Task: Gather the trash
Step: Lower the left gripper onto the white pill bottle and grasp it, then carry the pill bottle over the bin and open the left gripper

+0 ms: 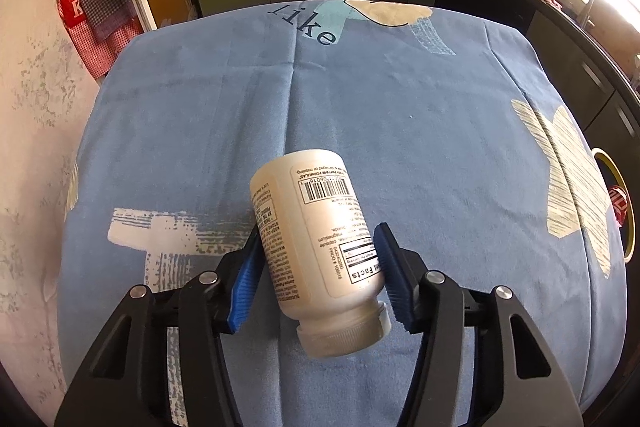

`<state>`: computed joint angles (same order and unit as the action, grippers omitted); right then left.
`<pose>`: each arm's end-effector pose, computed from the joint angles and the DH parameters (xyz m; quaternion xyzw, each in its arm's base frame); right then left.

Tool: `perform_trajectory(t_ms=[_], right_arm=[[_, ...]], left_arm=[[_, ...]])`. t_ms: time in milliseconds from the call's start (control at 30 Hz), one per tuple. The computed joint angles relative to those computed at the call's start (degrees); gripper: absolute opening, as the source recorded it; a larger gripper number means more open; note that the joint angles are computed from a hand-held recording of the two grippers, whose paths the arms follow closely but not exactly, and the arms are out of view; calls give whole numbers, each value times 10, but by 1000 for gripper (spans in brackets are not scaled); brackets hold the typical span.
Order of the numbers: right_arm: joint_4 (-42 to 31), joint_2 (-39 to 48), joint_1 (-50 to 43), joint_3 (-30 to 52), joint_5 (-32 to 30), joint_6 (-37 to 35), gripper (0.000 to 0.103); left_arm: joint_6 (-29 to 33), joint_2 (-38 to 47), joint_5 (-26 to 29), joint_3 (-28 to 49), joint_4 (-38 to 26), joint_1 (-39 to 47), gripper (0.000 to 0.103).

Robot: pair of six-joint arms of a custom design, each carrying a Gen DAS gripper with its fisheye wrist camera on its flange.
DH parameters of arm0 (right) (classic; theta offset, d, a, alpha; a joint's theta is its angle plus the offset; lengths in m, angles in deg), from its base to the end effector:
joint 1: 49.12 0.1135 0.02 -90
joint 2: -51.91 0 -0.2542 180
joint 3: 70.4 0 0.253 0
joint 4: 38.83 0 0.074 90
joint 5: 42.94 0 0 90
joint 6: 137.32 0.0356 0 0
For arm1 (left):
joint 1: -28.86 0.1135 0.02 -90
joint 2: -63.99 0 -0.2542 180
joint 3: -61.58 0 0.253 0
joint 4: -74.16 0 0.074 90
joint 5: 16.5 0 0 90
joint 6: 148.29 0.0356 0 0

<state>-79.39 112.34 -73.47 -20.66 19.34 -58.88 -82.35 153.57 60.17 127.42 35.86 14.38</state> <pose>0.1974 -0.0712 0.2054 0.0230 0.9191 0.1157 0.3761 0.2932 -0.0672 0.1699 -0.1084 0.9581 0.0271 0.2637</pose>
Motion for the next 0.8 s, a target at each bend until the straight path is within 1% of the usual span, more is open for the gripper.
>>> perform_trajectory(t_ms=[233, 600, 800], right_arm=[[-3, -1, -4, -3, -3, 0, 73], [2, 10, -19, -3, -13, -5, 73], [2, 14, -33, -2, -26, -10, 73]], left_arm=[[2, -22, -28, 2, -6, -26, 53], [2, -66, -42, 7, -20, -73, 53], [9, -80, -51, 31, -37, -118, 53]])
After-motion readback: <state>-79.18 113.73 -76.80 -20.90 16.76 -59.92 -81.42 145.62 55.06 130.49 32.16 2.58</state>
